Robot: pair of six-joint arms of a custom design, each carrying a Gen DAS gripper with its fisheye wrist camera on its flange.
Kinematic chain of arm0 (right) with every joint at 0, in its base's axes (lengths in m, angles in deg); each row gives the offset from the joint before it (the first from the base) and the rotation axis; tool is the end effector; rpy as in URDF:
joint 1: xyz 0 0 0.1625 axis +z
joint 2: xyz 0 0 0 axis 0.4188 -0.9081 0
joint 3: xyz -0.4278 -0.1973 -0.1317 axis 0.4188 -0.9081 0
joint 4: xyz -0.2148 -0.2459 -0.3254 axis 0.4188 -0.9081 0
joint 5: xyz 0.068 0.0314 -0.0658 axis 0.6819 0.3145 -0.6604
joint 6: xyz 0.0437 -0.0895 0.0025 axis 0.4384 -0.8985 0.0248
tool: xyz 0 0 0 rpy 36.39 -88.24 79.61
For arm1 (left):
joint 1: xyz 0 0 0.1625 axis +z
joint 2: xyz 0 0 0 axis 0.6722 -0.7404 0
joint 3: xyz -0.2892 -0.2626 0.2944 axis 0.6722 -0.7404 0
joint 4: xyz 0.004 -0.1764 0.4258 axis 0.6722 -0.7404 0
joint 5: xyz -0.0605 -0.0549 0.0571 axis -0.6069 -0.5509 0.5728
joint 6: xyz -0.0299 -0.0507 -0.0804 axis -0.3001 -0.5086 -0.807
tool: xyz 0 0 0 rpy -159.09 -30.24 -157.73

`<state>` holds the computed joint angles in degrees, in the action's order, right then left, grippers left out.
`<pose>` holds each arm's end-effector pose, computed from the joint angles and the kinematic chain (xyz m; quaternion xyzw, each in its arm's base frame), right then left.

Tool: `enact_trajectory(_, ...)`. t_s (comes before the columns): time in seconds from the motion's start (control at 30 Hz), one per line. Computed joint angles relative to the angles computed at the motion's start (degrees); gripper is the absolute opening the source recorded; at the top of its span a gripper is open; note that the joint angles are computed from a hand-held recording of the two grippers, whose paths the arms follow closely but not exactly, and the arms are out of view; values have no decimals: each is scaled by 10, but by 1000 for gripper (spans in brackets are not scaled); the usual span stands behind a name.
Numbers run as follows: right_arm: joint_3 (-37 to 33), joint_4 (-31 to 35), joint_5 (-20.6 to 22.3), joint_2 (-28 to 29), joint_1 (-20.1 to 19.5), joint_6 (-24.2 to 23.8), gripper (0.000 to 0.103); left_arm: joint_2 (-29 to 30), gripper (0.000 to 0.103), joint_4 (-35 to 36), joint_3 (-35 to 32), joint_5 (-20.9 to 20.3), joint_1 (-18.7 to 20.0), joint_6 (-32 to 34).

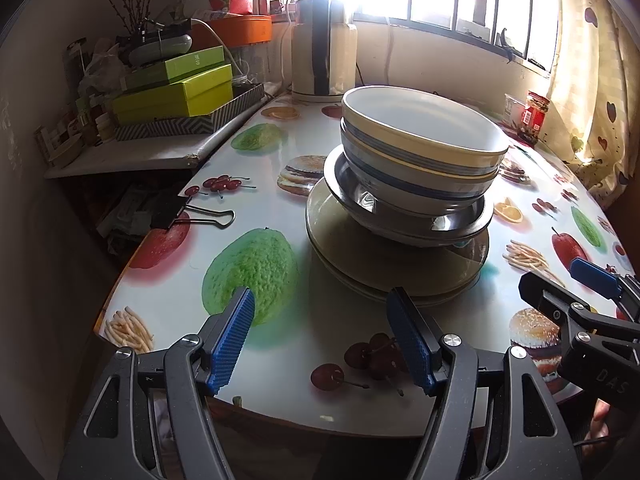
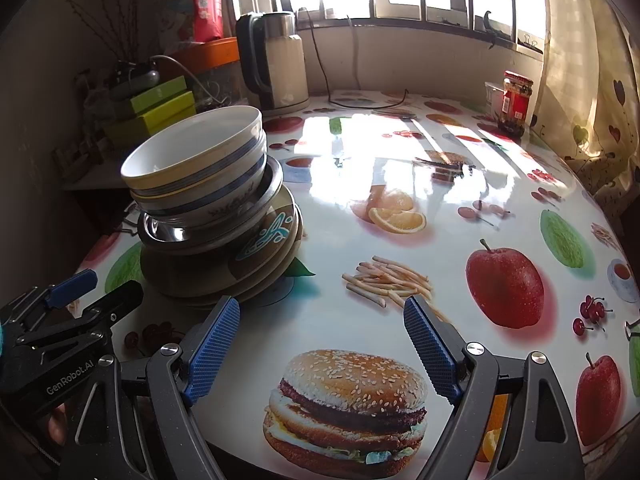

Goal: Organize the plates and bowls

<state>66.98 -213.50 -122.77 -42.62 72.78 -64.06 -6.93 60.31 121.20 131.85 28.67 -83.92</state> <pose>0.1678 -0.6837 -0.0101 0.1106 -0.8658 0.3649 0.3241 -0.0344 -0.6947 0.0971 0.2174 0.8675 -0.3141 0.3185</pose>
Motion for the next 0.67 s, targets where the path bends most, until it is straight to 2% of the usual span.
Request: enact_trajectory(0.67,0,-4,2,0,-2,1,85,-5,69,6,-1,22,2,-2)
